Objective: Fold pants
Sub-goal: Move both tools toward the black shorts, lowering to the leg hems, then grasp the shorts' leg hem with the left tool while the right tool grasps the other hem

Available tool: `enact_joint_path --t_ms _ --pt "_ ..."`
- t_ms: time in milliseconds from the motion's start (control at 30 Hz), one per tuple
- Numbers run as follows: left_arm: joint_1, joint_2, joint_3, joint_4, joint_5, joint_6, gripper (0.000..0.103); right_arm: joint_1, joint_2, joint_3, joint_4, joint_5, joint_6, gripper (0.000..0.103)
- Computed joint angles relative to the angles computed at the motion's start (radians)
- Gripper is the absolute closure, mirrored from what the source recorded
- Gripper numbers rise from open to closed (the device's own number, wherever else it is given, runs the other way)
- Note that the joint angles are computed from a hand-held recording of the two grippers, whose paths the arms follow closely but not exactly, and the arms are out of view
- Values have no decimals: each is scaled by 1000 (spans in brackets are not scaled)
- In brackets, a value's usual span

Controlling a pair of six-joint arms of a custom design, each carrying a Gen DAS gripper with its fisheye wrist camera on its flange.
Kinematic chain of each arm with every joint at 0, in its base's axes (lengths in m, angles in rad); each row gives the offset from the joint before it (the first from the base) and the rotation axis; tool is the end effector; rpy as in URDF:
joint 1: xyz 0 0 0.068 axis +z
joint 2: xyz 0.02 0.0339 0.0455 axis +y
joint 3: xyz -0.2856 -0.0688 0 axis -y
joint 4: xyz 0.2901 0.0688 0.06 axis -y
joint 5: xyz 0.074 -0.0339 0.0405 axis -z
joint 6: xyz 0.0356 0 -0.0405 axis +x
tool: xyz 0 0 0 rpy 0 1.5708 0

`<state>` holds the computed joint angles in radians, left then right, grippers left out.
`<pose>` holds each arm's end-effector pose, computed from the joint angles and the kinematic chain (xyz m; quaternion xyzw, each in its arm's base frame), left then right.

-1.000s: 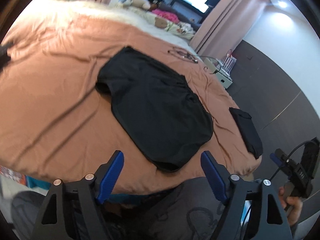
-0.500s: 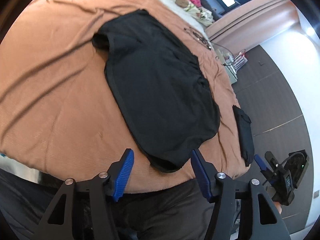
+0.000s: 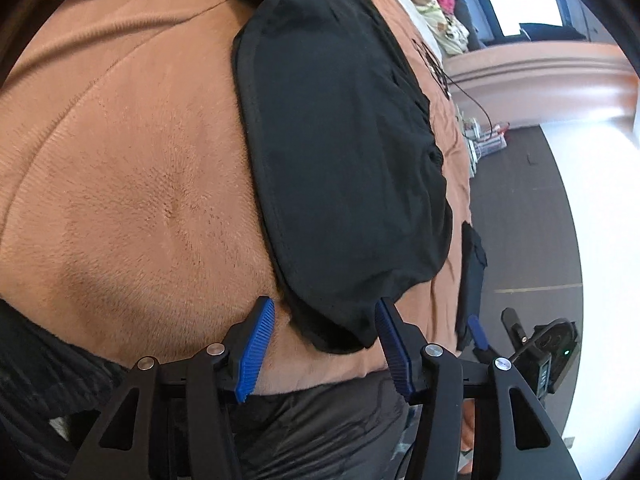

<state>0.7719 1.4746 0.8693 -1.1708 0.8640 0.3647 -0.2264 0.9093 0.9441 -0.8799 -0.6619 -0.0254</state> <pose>0.1948 0.1518 0.1870 -0.2247 0.8760 -0.4011 0.1457 0.1999 -0.0236 0.3326 -0.0260 0.8913 0.2592 0.3712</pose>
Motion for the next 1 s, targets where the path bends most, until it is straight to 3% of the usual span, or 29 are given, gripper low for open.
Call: enact_joint_path --t_ms 167,367,500,567,700,767,900,1000 --pt "-13 1 -8 51 20 -63 48 34 70 -1 66 6 40 0" --pt "-16 -30 -74 170 81 -193 48 56 160 -8 158 -19 109 11" --pt "4 -79 -123 184 105 -217 50 72 242 1 226 -36 173 18" --pt "12 -91 -131 191 93 -224 58 73 280 3 264 -50 204 18" --pt "29 -45 -120 148 83 -191 94 92 373 13 365 -84 287 19" --pt "39 -56 -124 152 78 -194 98 96 422 23 405 -98 321 24" --pt "52 -105 -107 125 98 -168 99 99 505 56 469 -127 382 48" --pt "59 -115 -68 90 141 -149 100 98 543 65 519 -166 407 77"
